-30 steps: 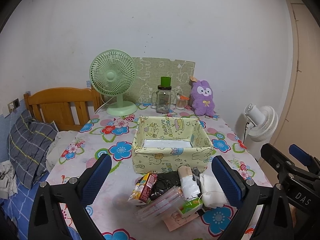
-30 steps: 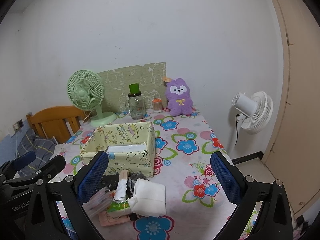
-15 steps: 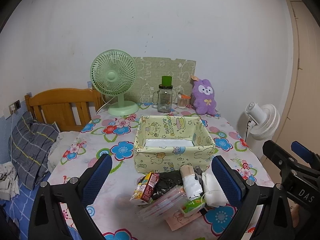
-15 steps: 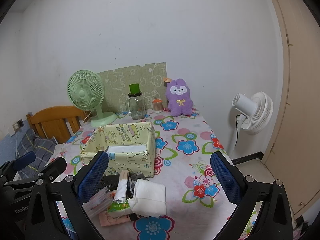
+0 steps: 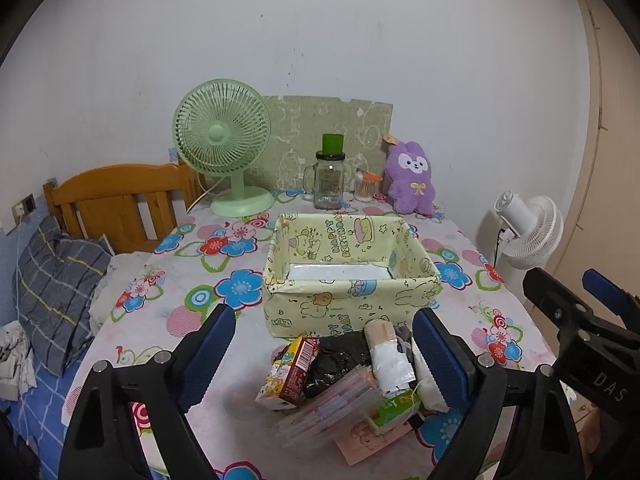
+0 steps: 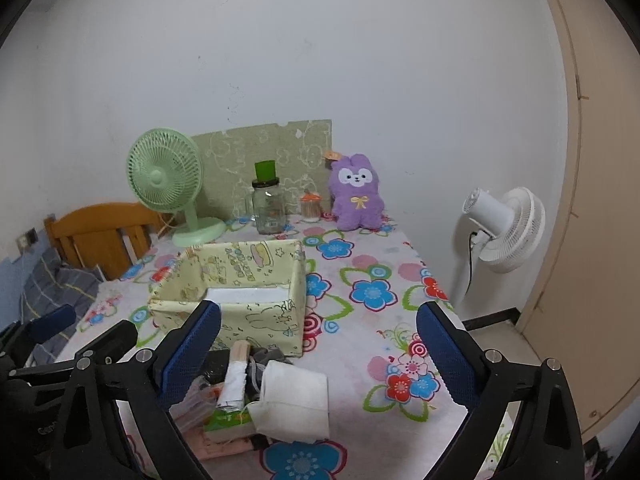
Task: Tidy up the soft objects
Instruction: 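Grasp the cartoon juice carton with the left tool while the right tool grasps the white rolled cloth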
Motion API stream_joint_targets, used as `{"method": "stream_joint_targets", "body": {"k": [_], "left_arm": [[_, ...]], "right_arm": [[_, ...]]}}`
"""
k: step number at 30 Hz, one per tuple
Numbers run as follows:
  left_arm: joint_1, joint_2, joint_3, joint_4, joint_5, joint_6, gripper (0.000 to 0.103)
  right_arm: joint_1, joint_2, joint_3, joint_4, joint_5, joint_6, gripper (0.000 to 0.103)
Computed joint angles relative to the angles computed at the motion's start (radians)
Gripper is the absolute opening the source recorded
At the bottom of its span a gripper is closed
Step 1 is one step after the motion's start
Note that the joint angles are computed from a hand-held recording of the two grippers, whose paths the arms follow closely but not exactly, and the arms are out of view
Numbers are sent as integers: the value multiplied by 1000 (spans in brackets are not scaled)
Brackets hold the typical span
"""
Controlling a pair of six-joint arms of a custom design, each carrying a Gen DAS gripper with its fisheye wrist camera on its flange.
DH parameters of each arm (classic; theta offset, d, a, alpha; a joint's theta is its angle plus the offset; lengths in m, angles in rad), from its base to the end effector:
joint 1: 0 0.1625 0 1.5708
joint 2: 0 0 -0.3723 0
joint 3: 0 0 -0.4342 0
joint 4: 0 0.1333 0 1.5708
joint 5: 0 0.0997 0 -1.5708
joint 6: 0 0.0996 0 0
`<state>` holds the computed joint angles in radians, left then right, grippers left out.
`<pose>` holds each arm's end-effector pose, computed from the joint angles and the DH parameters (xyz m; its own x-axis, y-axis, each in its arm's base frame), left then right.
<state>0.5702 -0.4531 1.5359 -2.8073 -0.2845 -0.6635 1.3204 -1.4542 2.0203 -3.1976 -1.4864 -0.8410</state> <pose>-0.4161 -0.5388 -0.0704 -0.7292 -0.2049 -0.6530 0.4859 0.5169 -0.7048 0.0022 -0.5632 0.3379 -0.7460 -0.2355 0.6230 -0.6524 0.4463 -0.6125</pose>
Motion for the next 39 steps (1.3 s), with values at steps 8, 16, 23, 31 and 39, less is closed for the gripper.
{"method": "stream_joint_targets", "body": {"k": [8,16,23,31,39], "left_arm": [[43,12,-25,46,-40,-19,84],[80,16,-38,136,-74,-78,80],[106,1,-23,194,-109,-134,80],[130,3,-28,227,-147,-149,77],[151,4,-30,249,-177,-145,70]], "right_arm": [[8,55,-37,42,-29,-10,92],[15,112,-71,90,-64,-13,88],[26,157,-91,115,-94,-13,85],[46,201,-113,132,-142,-23,79],[60,239,-136,157,-177,-27,71]]}}
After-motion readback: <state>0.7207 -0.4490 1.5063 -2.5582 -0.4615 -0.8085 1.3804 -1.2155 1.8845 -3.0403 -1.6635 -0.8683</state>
